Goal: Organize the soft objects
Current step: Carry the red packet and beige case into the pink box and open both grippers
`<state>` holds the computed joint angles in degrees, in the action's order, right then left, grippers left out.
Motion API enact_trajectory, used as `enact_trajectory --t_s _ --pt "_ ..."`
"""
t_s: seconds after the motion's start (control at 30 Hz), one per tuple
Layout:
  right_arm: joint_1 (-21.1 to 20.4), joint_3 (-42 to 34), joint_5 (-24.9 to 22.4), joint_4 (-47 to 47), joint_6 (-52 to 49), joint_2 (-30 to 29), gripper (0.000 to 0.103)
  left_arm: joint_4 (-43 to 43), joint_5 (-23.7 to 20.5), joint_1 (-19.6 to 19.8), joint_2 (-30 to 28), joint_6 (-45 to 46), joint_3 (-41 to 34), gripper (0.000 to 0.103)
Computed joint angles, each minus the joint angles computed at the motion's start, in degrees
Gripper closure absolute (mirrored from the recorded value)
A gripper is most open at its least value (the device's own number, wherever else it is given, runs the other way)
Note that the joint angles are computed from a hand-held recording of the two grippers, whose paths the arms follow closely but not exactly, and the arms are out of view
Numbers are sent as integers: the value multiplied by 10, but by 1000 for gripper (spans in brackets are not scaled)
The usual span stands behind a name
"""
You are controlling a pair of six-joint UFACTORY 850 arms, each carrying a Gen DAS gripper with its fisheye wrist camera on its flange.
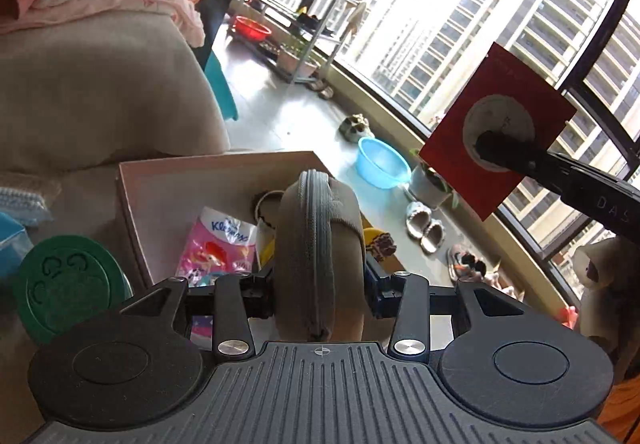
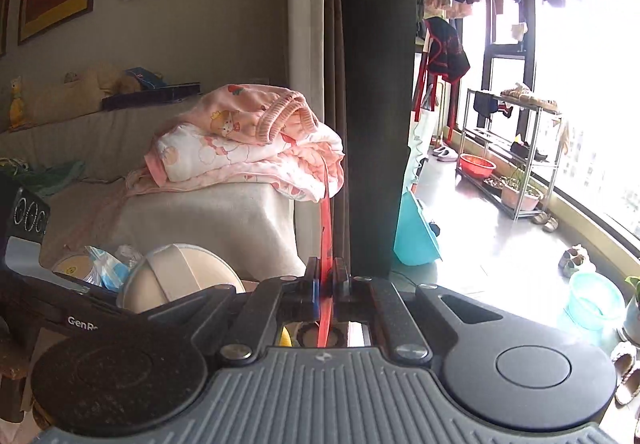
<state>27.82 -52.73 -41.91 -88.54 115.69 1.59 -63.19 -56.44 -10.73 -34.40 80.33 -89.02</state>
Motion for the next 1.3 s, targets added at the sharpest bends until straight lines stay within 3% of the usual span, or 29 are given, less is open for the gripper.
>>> enact_trajectory --t_s 0.07,0.23,0.33,0.43,0.57,0.63,0.7,0.77,0.8,0.87,1.07,1.17,1.3 --pt "-10 2 19 -4 12 -5 98 0 26 1 -1 18 8 57" --pt "-19 -6 56 -27 40 -24 98 -27 33 26 4 32 10 56" --pt "-21 -25 75 -35 43 -41 98 -60 40 42 24 92 36 56" --pt "-23 -70 72 17 -22 -78 98 -71 32 54 41 116 59 56" --pt "-41 -167 39 163 -198 -165 97 -71 17 63 48 133 68 56" --pt "-54 -204 43 233 -295 -201 96 -84 9 75 53 149 75 56" --pt "-66 -205 89 270 -314 -200 90 -92 -10 93 52 150 72 56" --pt "-74 -192 150 284 -303 -180 75 -103 -26 112 49 149 66 56" --pt "-72 -189 159 275 -288 -173 70 -110 -31 121 47 151 62 56" --pt "-58 -199 144 261 -275 -163 60 -129 -33 141 45 152 54 56" --pt "-17 -321 50 338 -383 -192 55 -152 -42 195 37 97 3 56" --pt "-5 -407 28 384 -424 -224 42 -127 -33 210 33 62 -42 56" --pt "0 -540 10 460 -503 -282 41 -39 -20 210 2 -8 -142 56"
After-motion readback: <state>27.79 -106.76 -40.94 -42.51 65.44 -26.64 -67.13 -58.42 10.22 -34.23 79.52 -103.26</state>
